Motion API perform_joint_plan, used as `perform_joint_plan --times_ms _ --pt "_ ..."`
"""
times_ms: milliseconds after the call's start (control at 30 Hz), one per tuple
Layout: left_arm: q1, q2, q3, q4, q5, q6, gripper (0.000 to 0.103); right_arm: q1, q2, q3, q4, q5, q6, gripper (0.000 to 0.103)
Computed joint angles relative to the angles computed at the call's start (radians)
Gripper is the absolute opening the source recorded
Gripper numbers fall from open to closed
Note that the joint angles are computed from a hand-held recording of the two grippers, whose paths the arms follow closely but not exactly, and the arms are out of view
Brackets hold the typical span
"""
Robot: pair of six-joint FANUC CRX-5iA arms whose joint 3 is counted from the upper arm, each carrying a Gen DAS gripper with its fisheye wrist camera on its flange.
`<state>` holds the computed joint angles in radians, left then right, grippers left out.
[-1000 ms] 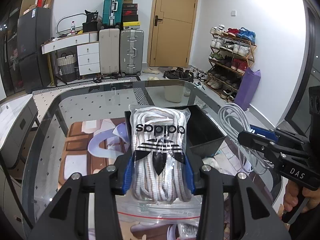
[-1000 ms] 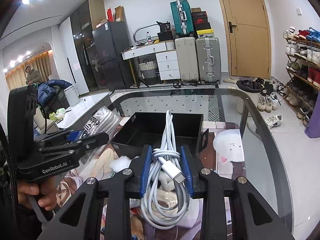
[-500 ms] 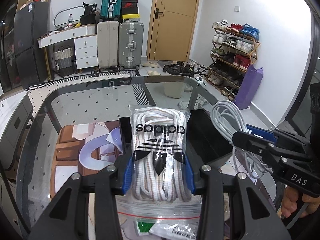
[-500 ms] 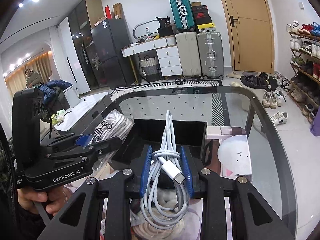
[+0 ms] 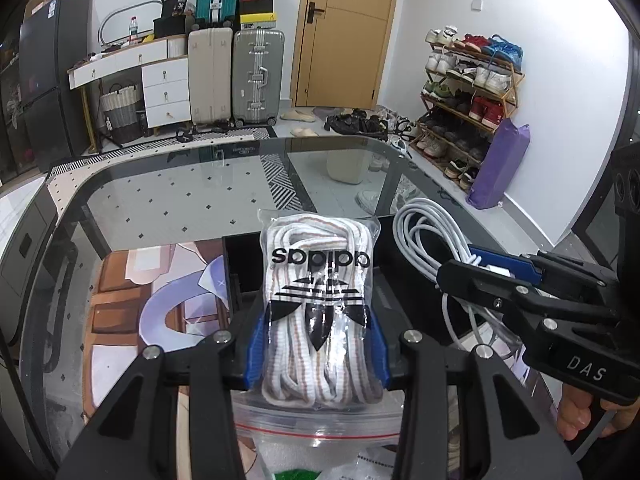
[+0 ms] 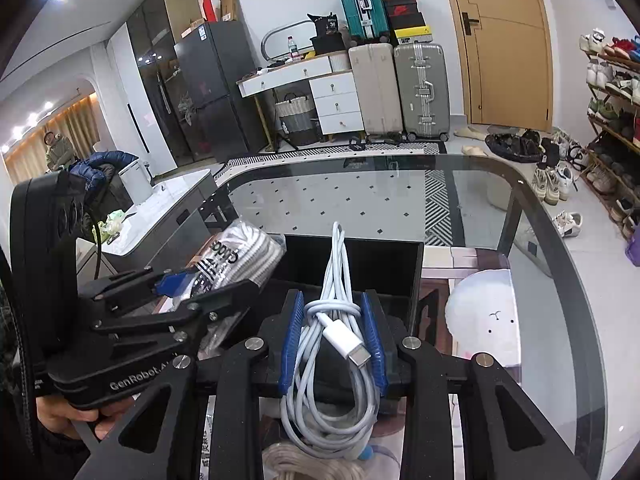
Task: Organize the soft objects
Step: 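Lift adidas bag with left tool toward black box while right tool carries white cable, then open both tools to drop the lace bag and cable into the black box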
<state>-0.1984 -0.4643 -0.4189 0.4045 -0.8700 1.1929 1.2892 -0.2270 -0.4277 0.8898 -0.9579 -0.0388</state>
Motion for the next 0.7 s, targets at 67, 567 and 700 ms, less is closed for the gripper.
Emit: perform_joint_plan --times_ms 67,567,700 --pt "-0.007 0.008 0.006 -0.01 0.003 0.006 0.041 -0.011 -0.001 -0.003 -0.004 0.013 0.004 0.029" --pt "-0.052 0.062 0.061 -0.074 -0.011 0.051 0.043 -0.082 0.019 0.016 -0.082 0.069 0.06 0.03" --pt "-0.057 0.072 0.07 -0.087 -0.02 0.057 0.043 -0.091 0.025 0.021 -0.092 0.064 0.059 0.029"
